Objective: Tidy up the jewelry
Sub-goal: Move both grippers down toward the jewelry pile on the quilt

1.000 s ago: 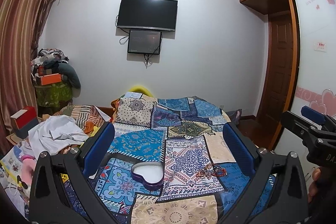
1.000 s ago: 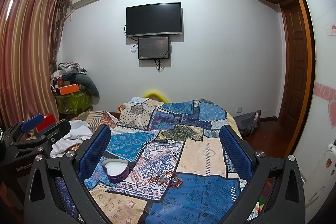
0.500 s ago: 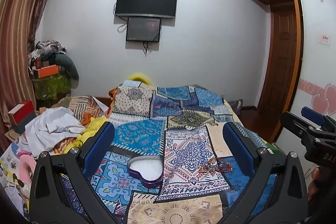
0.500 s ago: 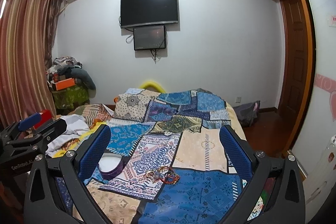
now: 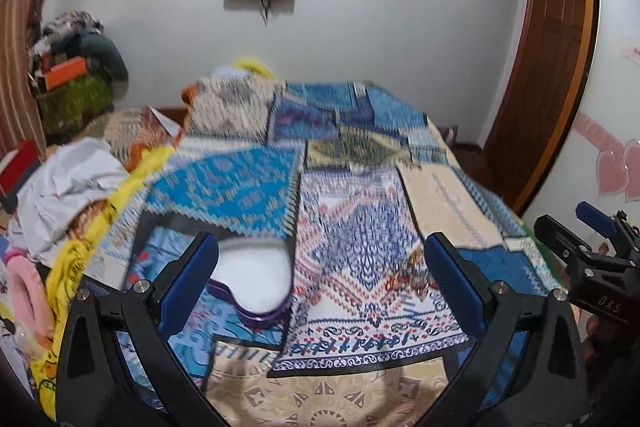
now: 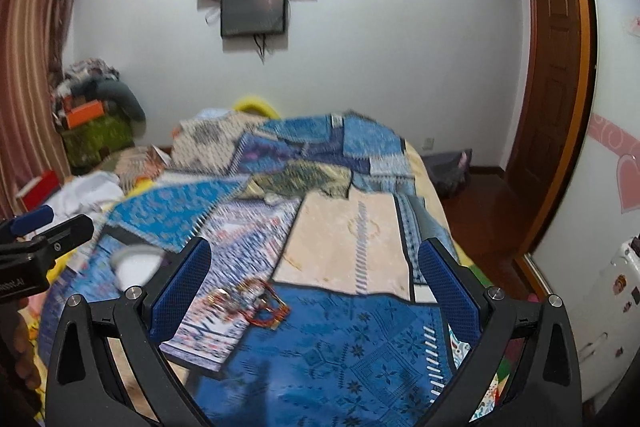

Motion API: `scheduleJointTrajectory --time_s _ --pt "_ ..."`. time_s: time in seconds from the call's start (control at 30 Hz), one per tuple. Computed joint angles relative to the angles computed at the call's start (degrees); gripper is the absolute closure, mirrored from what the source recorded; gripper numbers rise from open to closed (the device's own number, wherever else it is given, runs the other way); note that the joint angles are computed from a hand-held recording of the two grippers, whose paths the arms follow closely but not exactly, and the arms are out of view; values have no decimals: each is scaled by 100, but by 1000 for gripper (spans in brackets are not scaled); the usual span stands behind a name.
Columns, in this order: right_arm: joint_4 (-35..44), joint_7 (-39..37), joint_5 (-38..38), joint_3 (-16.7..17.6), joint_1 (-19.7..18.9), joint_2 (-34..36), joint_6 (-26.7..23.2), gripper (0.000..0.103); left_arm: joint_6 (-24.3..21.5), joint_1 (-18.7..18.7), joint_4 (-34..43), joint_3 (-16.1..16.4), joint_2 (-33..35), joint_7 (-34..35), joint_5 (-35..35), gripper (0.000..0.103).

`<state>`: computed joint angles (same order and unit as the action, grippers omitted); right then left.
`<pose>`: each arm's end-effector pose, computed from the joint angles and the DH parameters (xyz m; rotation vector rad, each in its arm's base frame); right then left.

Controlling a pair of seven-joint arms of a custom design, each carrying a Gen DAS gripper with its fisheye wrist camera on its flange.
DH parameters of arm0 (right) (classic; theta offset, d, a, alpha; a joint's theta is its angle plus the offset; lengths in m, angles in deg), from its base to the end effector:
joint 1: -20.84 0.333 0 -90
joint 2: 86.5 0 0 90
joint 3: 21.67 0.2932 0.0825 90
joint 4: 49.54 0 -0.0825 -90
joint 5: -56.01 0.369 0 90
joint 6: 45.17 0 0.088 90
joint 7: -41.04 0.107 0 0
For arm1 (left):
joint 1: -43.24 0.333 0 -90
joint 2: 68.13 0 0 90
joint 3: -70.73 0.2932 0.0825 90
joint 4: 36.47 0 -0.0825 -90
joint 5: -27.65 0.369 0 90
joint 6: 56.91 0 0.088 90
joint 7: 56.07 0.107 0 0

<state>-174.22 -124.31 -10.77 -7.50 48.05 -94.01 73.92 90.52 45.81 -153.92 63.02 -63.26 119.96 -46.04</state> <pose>0.4155 0.3080 0.4621 -1.2145 2.0376 -1.1932 0.5809 -0.0350 0.4212 -1.2041 2.2651 -1.2784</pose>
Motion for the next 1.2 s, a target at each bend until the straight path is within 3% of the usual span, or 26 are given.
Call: scheduleJointTrajectory --time_s 0.23,0.4,0.57,0.73,0.9,1.07,1.2 --pt "-366 -249 528 -278 -208 17 962 1 -32 -37 171 -166 448 -541 805 0" --pt "-556 -407 700 -300 -347 70 1379 2 -68 -56 112 -304 533 -464 1081 14" --pt "-557 -477 681 -366 -444 180 1695 11 -324 -79 162 -394 630 -623 1367 23" --pt "-706 -428 694 -449 -573 143 2256 28 -425 -125 50 -461 582 -389 1432 31" --pt "-808 -448 740 -469 -684 127 2666 41 -686 -180 120 -439 671 -589 1737 63" --pt "-839 -513 742 -470 -749 130 2893 53 -1261 -97 314 -440 813 -784 1922 75" --pt "-867 -425 704 -511 -831 162 3228 59 -1203 -127 340 -479 855 -766 1974 79"
